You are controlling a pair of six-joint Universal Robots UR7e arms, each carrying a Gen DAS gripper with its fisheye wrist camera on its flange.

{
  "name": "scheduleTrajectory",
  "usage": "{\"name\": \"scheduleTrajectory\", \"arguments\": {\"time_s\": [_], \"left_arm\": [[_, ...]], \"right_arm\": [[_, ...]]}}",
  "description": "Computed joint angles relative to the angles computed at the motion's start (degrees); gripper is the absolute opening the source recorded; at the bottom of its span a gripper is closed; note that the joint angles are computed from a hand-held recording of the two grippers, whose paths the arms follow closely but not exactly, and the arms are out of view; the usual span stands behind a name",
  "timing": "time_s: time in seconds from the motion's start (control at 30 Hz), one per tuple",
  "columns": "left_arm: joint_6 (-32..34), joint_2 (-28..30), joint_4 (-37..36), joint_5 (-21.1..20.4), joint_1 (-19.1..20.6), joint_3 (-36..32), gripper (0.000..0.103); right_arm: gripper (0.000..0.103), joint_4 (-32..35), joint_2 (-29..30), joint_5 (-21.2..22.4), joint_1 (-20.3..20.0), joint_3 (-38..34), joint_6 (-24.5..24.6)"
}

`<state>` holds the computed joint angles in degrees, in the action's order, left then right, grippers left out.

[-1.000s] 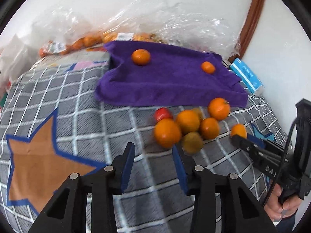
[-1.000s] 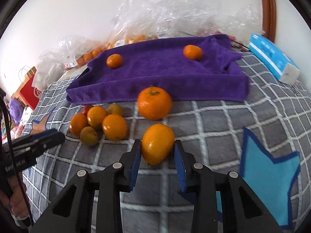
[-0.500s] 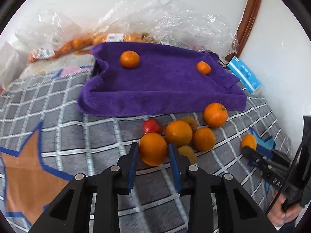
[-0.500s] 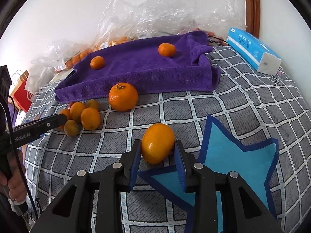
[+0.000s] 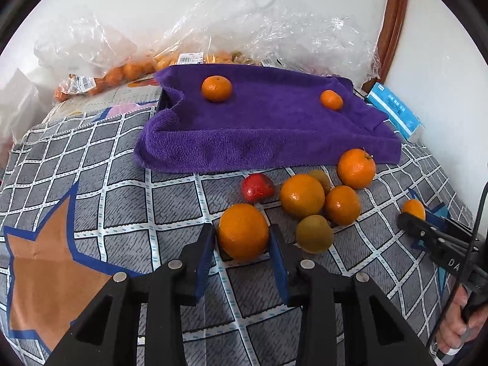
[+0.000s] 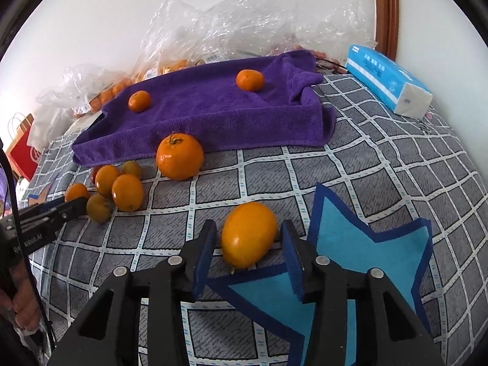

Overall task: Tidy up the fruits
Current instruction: 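Lift the yellow oval fruit with the right gripper while the left gripper grasps an orange, then carry both fruits onto the purple towel and open the left gripper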

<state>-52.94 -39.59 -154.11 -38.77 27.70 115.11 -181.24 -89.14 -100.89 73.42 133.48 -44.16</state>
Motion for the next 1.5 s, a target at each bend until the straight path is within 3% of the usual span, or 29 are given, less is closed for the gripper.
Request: {"name": "scheduleTrajectory", "arguments": {"time_s": [0.27,0.37,0.43,0.53,0.7,0.9,1.1,1.27,1.5], "left_arm": [[0.3,-0.06,-4.97,-0.98,0.48,1.27,0.033],[2.68,-0.66,-14.91,-3.54,1.28,4.12,0.03],[3.37,-0.8,-20.8,-4.67,1.69,5.76,0.03],[3.37,-0.57,-23.35,-3.8,1.17,6.47,0.03],[3.42,-0.76,-20.36,-1.79,-0.32,5.71,0.03],[3.6,-3.99,-17.11,-2.97,-1.07,4.07,0.03],[5.77,-3.64,-7.66,4.43,-0.91,-3.11,0.03],[11.41,-0.75,-9.83,8.77,1.24,-8.44,0.03],[19.3,3.75,-18.54,8.33,5.83,-12.87,0.03]], "right_arm": [[0.044,2.3,-1.51,3.47,-1.73,-0.04,1.64],[0.034,1.12,-1.18,2.6,-1.44,0.08,1.86],[0.034,1.07,-1.33,2.87,-1.54,0.2,1.78],[0.034,1.34,-1.76,3.83,-1.9,0.32,1.86],[0.034,-1.45,-1.47,2.11,-0.89,0.88,1.66],[0.034,3.22,-2.8,3.26,2.04,-2.03,2.92],[0.034,1.54,1.91,2.42,6.93,-8.27,3.36],[0.034,1.35,7.12,1.26,10.14,-14.23,4.09],[0.034,1.02,13.92,0.27,11.29,-20.47,2.97]]}}
